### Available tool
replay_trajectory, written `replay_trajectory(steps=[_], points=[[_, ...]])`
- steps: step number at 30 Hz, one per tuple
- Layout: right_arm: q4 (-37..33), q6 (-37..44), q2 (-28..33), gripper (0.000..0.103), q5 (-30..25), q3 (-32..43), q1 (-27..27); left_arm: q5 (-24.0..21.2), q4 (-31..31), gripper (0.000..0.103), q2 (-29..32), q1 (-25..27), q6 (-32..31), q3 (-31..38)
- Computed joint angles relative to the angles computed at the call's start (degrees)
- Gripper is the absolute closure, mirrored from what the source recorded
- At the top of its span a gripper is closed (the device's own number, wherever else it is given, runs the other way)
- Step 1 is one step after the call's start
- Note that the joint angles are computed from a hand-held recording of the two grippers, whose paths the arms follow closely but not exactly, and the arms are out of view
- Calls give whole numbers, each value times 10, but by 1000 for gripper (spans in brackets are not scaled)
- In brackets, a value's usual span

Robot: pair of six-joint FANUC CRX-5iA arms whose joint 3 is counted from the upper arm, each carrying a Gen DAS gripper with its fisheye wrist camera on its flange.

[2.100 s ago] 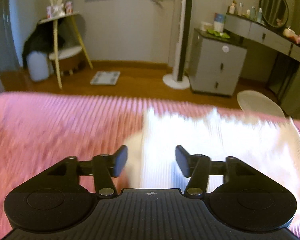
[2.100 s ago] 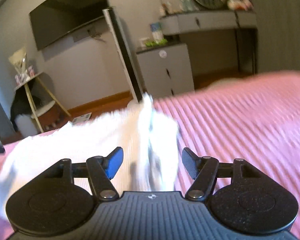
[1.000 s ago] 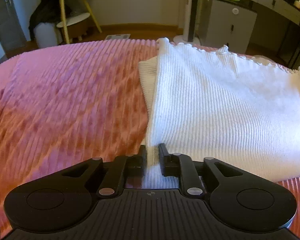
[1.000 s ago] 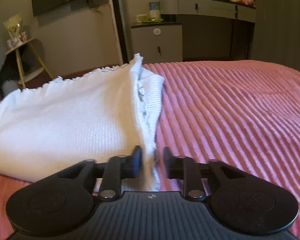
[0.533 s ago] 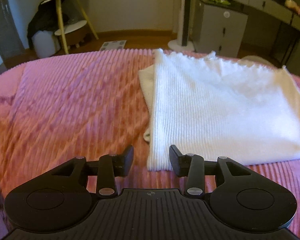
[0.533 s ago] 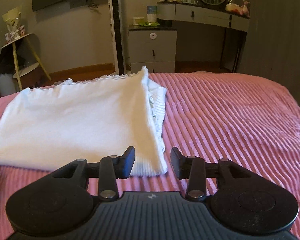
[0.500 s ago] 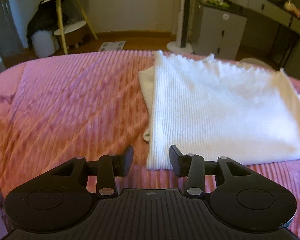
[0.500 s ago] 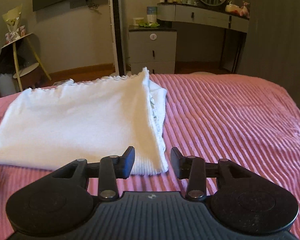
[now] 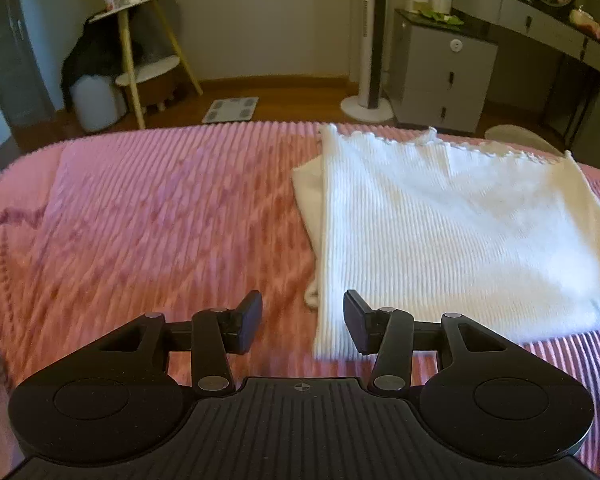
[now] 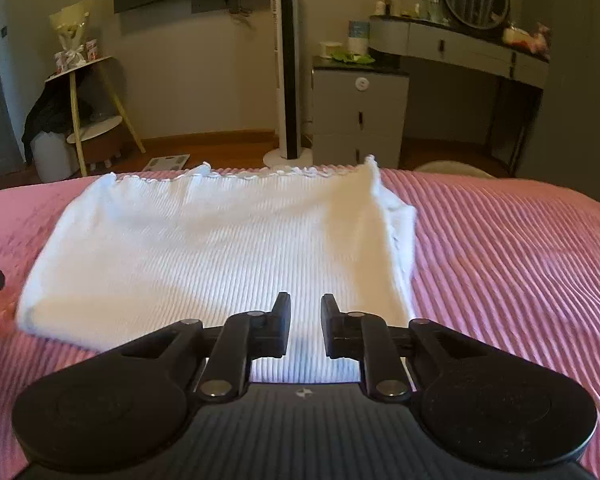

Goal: Fold small clothes

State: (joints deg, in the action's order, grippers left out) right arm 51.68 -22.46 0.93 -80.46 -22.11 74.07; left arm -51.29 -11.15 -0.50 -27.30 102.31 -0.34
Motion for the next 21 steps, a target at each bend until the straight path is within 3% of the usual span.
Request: replay_trajectory(steps=[7,12,15,21], points=[[84,14,14,87,64,-46,-80,44,-33,47,91,-19,65,63],[71,63,28,90,56,-62,-114,16,-84,46,166,-41,95,139],[79,33,-3,90,91,-113,-124,7,-107,32,189,-42,125,163],[83,-23,-23,91,77,-135,-114,-17,-105,29,180,-18,155,170]])
